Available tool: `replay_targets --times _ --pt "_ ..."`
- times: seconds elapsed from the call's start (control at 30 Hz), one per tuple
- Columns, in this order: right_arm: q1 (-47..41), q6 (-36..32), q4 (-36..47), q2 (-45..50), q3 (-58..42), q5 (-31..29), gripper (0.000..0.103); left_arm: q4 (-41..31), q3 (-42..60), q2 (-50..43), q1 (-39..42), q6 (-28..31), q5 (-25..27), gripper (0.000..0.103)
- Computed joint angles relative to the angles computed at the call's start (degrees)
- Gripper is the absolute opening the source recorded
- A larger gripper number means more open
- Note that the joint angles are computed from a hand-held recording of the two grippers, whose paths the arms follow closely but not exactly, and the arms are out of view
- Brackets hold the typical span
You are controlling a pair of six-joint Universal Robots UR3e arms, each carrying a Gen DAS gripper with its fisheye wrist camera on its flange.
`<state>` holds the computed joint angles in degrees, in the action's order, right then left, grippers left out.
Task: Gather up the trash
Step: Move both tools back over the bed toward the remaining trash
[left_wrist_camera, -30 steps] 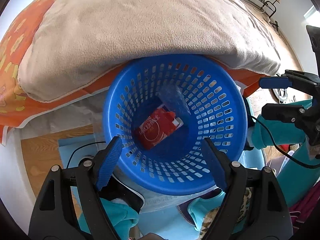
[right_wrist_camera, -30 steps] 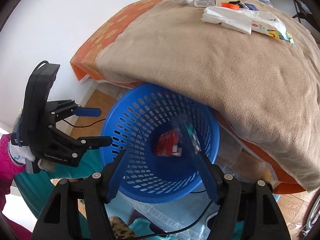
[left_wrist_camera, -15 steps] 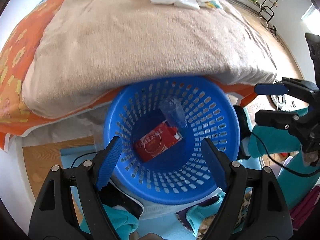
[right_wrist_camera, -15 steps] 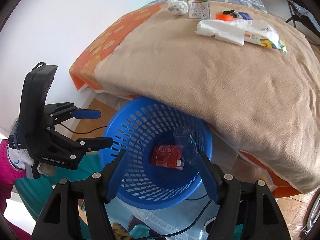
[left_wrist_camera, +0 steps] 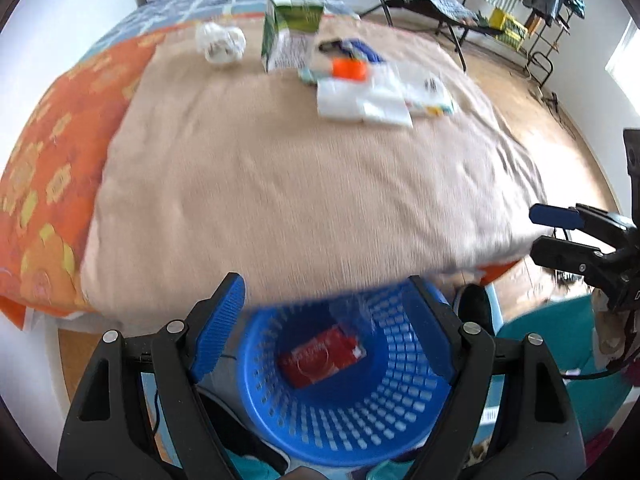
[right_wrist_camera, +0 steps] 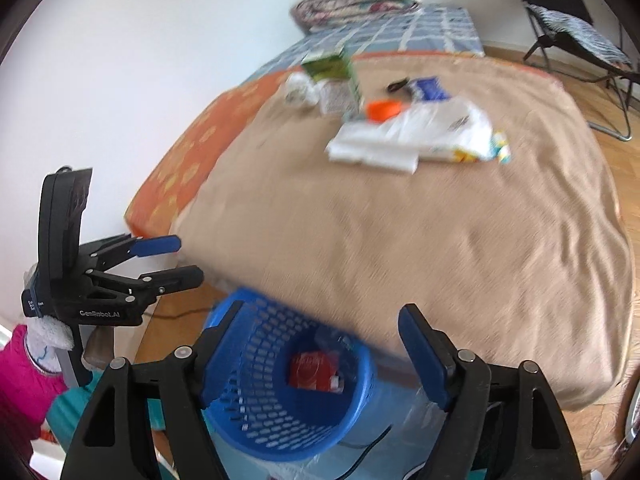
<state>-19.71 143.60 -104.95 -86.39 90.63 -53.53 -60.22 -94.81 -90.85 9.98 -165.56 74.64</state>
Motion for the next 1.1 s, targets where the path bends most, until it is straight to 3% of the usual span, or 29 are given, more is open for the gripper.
replay_targets --times 0.43,0.73,1.1 --pt "0.41 7.95 -7.6 15.18 -19.87 -0.65 0.083 -0.41 19.74 -13.42 -0.63 -5.79 -0.6 0.083" --pt "0.91 12.69 -1.16 27.1 -37.88 0.39 0.083 -1.99 27.67 -19.2 1.06 -8.72 -1.14 0.083" --pt "3.29 14.88 3.62 36.61 -52.48 -2.27 0.083 -4.13 38.39 -25.49 0.95 -12.15 -2.94 0.083"
